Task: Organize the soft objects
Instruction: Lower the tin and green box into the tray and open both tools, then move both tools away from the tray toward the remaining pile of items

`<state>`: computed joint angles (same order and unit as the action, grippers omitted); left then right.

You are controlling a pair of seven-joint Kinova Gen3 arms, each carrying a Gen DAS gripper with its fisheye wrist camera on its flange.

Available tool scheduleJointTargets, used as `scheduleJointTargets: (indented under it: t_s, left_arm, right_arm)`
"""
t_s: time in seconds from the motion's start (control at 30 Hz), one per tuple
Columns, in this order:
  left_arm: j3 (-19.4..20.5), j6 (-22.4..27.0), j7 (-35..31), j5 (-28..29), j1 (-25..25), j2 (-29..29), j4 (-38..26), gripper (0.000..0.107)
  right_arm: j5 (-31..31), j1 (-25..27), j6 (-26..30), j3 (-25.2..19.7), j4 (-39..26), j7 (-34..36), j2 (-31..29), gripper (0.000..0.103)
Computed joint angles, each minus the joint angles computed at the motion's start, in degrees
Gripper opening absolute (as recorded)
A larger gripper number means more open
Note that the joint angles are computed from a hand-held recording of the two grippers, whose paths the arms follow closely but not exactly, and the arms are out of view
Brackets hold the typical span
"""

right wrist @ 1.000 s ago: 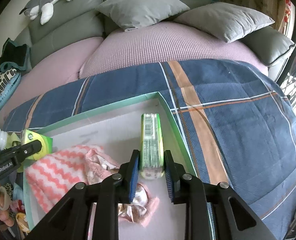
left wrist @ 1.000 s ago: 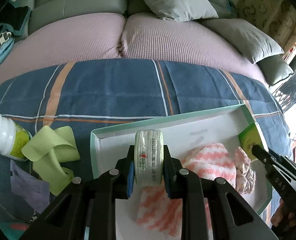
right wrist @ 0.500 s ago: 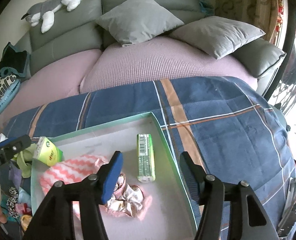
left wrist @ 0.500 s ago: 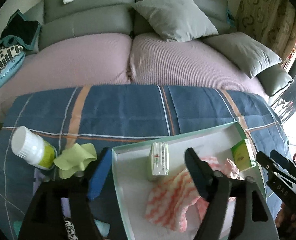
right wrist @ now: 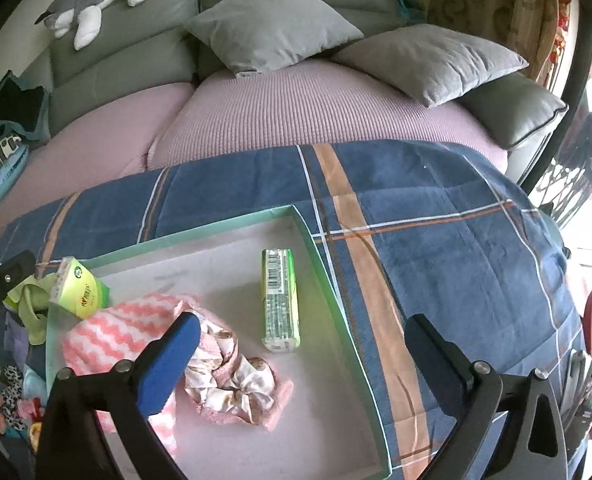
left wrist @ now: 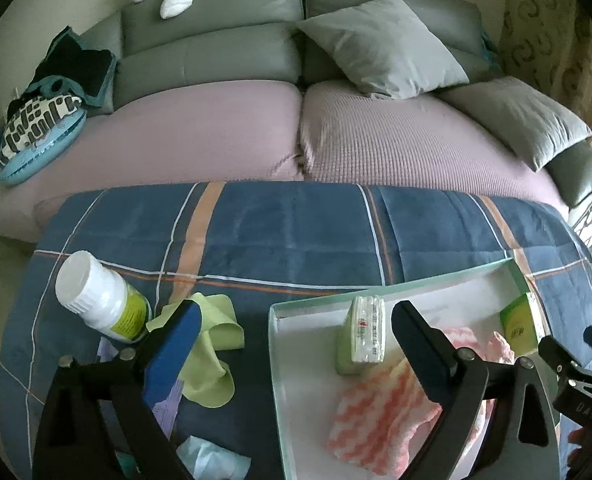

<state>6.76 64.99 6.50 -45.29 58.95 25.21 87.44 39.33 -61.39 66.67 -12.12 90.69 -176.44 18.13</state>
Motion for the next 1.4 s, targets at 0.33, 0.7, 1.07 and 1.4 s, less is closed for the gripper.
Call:
scheduleJointTargets:
  t_s: [0.33,0.7,1.07,1.4]
  left_arm:
    - [0.28,1.03,-2.57,1.14,-0.13,0.15,-1.08,0.096]
    - [0.25,3.25,-0.52,-0.19,1.36,-0.52,-1.30,0.096]
    - [1.79,7.59,6.12,-0.92,1.78,-3.07,1.14,0.096]
    - [5.13,12.12,11.40,3.28,-0.40,-9.22,7.09,0.096]
  right_arm:
    - [-1.06,-0.05,1.45,0.00,-1.14,1.18,0.88,0.103]
    - [4.64,-2.53,-0.03,-0.63,0.13,-3.09,-0.54,0.103]
    - [5.91,-3.28,-1.42,-1.07,-1.00,-3.80,-0.10,0.103]
    - [4.15,-5.85,-3.59,-0.18,-6.51,0.86,3.46,0.103]
